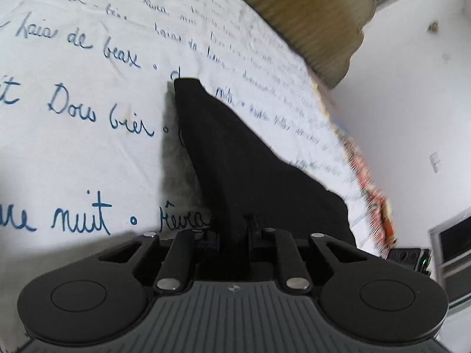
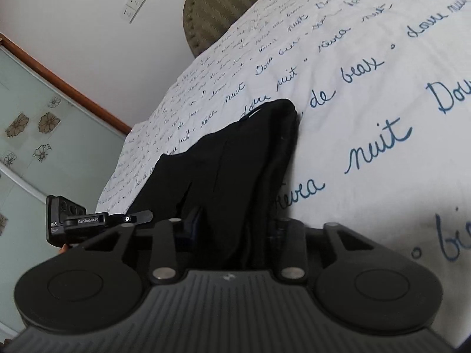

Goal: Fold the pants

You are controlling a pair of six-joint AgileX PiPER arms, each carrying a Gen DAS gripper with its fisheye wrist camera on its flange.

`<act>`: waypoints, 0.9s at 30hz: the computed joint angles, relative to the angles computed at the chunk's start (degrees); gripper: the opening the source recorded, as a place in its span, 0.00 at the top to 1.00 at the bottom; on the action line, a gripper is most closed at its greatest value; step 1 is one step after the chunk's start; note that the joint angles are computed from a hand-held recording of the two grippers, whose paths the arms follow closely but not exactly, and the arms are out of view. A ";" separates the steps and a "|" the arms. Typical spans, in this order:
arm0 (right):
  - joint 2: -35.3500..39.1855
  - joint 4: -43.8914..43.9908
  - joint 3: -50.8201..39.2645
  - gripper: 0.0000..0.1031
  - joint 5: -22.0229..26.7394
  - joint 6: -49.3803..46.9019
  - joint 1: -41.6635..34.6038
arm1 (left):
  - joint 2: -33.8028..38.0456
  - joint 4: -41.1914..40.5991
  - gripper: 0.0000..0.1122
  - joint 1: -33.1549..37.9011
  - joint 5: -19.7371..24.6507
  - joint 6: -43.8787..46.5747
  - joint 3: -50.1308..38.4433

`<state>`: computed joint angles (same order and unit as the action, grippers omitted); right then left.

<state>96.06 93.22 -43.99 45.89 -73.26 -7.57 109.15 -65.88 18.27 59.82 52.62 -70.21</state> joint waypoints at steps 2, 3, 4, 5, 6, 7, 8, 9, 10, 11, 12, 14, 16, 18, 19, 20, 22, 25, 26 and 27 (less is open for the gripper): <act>-2.73 0.85 0.73 0.73 -3.87 0.36 2.74 | -3.14 -0.16 0.88 -0.20 -1.83 3.15 2.56; -4.14 0.93 0.72 0.74 -5.80 0.87 4.12 | -4.88 0.16 0.88 -0.48 -2.93 3.94 3.63; -5.73 0.60 0.62 0.75 -7.42 1.58 5.34 | -6.75 0.43 0.89 -0.45 -3.61 4.77 4.67; -7.13 0.04 0.24 0.75 -8.64 2.78 6.43 | -8.43 0.64 0.89 0.30 -3.44 5.67 5.37; -8.23 -1.09 -0.57 0.76 -9.76 4.32 7.54 | -10.14 0.41 0.89 1.31 -3.17 6.46 6.04; -9.17 -2.59 -1.61 0.76 -10.90 5.95 8.93 | -11.72 -0.14 0.89 2.68 -2.75 7.26 6.59; -9.86 -4.32 -2.94 0.76 -11.59 7.69 10.32 | -13.23 -0.48 0.89 4.31 -2.41 7.86 6.85; -10.28 -5.40 -4.15 0.77 -12.19 9.00 11.92 | -14.75 -0.45 0.89 6.11 -2.01 8.17 6.84; -10.38 -6.47 -5.54 0.77 -12.64 10.33 13.59 | -15.99 -0.23 0.89 8.17 -1.22 7.87 6.28; -10.35 -7.35 -6.88 0.77 -13.50 11.27 15.47 | -16.72 -0.49 0.89 10.36 -0.24 8.27 5.73; -10.02 -7.79 -8.38 0.77 -14.64 11.74 17.63 | -17.35 -0.71 0.88 12.65 1.01 8.92 4.89; -8.16 -6.41 -11.51 0.77 -16.01 10.69 21.28 | -18.80 -0.42 0.88 15.98 0.69 10.49 3.80; -5.23 -3.97 -14.97 0.77 -17.22 8.74 24.30 | -19.37 0.48 0.88 18.74 1.02 11.12 2.33; -1.54 -1.40 -18.57 0.77 -16.88 8.31 26.31 | -17.31 3.95 0.88 19.81 1.73 6.91 -0.66; 0.35 -2.64 -20.67 0.77 -17.46 10.39 27.29 | -15.42 7.69 0.88 19.99 2.69 3.10 -2.96; 2.28 -5.94 -22.94 0.77 -18.60 14.75 28.41 | -12.94 12.12 0.87 19.36 3.30 -1.73 -5.31; 6.34 -16.53 -27.33 0.75 -19.54 26.21 29.75 | -7.29 21.22 0.85 17.33 3.92 -9.88 -8.90; 10.39 -33.72 -29.03 0.55 -26.26 42.32 33.84 | -2.47 18.81 0.81 20.16 4.83 -8.45 -8.11; 9.90 -39.45 -28.43 0.54 -27.89 47.60 34.67 | -2.37 15.64 0.80 22.37 6.21 -6.70 -7.25; 8.37 -45.17 -27.65 0.55 -28.82 52.96 35.25 | -3.28 14.39 0.80 23.94 6.44 -6.23 -6.66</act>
